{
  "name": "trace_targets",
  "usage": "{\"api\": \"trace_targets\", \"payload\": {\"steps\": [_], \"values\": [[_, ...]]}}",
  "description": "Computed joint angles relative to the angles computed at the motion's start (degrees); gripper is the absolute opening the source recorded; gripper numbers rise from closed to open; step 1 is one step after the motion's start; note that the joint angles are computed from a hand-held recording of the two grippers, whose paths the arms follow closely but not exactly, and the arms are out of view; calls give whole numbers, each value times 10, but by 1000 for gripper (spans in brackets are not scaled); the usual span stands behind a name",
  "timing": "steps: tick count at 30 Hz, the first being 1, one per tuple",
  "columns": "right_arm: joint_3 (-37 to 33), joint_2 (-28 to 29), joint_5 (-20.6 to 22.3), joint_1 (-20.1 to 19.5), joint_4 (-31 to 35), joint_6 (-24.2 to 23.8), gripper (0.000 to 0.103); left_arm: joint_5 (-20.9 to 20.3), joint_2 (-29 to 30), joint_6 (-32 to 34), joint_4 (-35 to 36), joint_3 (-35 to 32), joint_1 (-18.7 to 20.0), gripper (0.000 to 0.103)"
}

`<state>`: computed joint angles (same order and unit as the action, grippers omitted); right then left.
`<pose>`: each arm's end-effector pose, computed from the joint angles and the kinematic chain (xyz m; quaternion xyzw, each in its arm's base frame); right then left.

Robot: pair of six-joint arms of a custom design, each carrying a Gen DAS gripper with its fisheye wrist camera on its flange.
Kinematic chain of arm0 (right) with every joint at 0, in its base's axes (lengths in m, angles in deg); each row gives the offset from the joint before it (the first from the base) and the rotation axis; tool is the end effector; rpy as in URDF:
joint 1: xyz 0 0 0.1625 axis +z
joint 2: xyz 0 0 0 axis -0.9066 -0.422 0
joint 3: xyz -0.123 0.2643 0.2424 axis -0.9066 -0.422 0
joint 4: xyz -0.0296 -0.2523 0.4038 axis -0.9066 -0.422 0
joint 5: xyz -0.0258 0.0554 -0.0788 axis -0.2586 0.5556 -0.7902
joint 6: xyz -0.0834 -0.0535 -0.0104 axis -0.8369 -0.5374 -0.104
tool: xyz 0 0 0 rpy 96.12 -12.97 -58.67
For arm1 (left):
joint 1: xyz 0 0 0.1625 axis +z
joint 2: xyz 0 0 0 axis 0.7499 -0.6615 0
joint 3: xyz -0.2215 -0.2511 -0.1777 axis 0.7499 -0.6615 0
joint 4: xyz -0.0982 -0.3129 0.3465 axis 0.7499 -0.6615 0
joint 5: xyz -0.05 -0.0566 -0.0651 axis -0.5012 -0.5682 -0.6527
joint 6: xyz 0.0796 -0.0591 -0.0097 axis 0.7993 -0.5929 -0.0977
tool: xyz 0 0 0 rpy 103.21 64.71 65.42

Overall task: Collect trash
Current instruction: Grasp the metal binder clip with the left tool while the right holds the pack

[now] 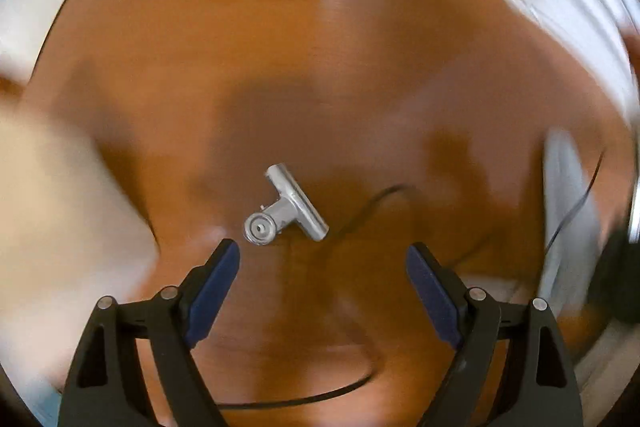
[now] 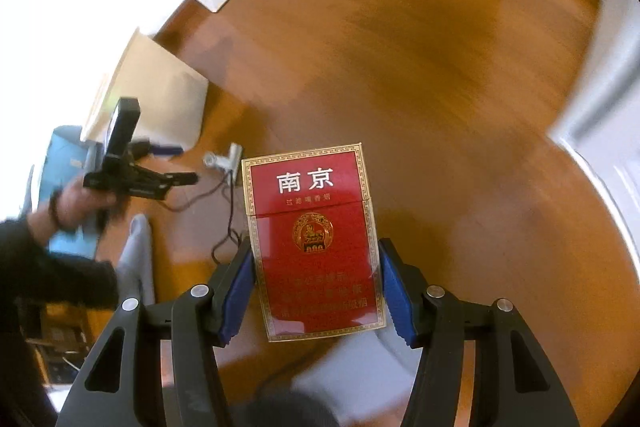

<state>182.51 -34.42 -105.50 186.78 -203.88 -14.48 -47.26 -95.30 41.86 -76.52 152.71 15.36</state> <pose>0.3958 -0.4673 0.2151 -0.0427 -0.9744 0.1471 0.1646 -0.1193 -0.6787 0.3342 0.4589 0.8177 0.1776 0.2989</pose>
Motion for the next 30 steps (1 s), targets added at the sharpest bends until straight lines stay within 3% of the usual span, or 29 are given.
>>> {"api": "trace_targets", "payload": {"steps": [3,6,9,14,20,24,25,28,30], "values": [[17,-61,-16,22,86,52,61,34,17,79,-32,4,9,86],[48,-116,-35,39,109,96,62,58,37,160,-82,19,25,86],[87,-137,-44,34,65,111,62,86,51,199,-102,41,40,81],[151,-148,-16,4,-40,90,62,129,50,258,-156,101,53,55],[182,-151,0,-17,-122,61,62,168,66,325,-233,138,65,54],[205,-172,-3,-18,-138,71,62,152,93,308,-214,112,77,41],[211,-177,-4,-17,-138,77,62,148,96,302,-200,104,81,28],[207,-171,-10,-12,-135,94,62,152,103,285,-199,102,80,26],[206,-172,-14,-5,-132,108,62,133,103,249,-188,101,82,26]]}}
